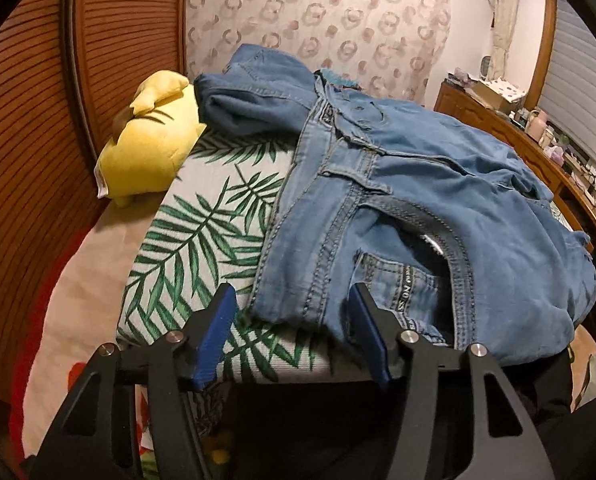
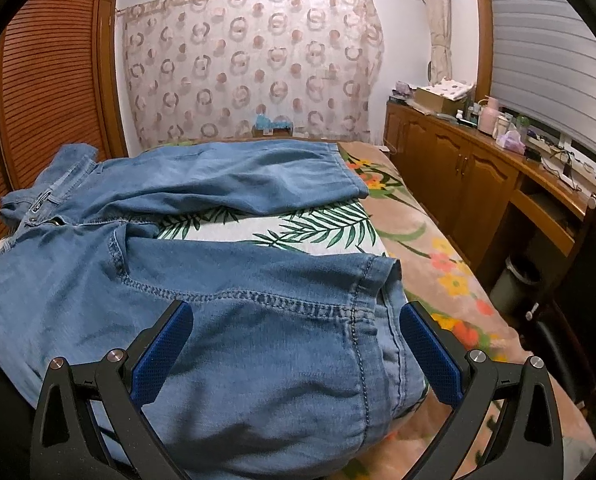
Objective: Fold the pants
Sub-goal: 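Lower the left tool to the jeans waistband while the right tool lowers to a leg hem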
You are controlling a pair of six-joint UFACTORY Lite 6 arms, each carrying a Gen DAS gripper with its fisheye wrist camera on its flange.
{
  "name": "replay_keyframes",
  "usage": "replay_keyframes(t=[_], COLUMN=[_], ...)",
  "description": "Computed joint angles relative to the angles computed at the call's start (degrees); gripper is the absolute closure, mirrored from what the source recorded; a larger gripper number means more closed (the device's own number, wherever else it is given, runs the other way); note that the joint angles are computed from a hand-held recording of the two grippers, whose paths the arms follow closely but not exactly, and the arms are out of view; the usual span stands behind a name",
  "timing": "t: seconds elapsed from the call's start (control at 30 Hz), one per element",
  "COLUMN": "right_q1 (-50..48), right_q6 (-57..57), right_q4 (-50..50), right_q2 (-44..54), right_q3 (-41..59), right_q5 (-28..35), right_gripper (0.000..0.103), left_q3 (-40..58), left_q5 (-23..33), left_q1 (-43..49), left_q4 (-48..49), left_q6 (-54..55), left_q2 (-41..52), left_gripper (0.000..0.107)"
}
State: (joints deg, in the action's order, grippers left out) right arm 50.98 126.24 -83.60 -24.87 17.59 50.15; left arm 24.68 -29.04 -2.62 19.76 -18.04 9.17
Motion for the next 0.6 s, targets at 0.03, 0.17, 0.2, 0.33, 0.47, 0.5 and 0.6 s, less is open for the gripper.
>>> replay_keyframes(t=[0.03, 0.17, 0.2, 0.33, 0.47, 0.5, 0.6], right_q1=[-0.4, -4.6, -5.3, -7.1, -7.1, -7.2, -7.4], right_q6=[0.1, 0.9, 0.7, -1.2, -2.8, -3.2, -5.4], right_q4=[-0.2, -3.3, -3.7, -3.6, -2.2, -1.8, -0.1], right_q2=[-0.2, -1.7, -1.9, -2.4, -4.1, -4.8, -7.8], right_q3=[-0.3, -2.7, -2.9, -2.5, -3.4, -3.7, -4.9], right_q5=[-0.4, -3.9, -4.4, -5.9, -5.7, -5.7, -5.9], right_gripper=[0.000, 0.000, 0.000, 0.000, 0.000, 0.000, 0.001], left_q3=[-0.2, -0.1, -0.3, -2.5, -3.5, -3.9, -4.5], left_q5=[-0.5, -0.9, -1.5, -4.0, -2.0, -1.3, -0.3], left_q1=[0.0, -0.9, -0.6, -0.1, -2.8, -3.0, -3.3], left_q4=[-0.5, -2.9, -1.9, -0.1, -3.8, -3.2, -1.3], left_q6=[0.5, 3.1, 2.3, 1.2, 4.2, 3.5, 1.5], left_q2=[0.1, 0.4, 0.5, -2.3, -7.1, -8.8, -13.0], left_gripper=[0.047, 0.050, 0.059, 0.084, 0.087, 0.087, 0.087])
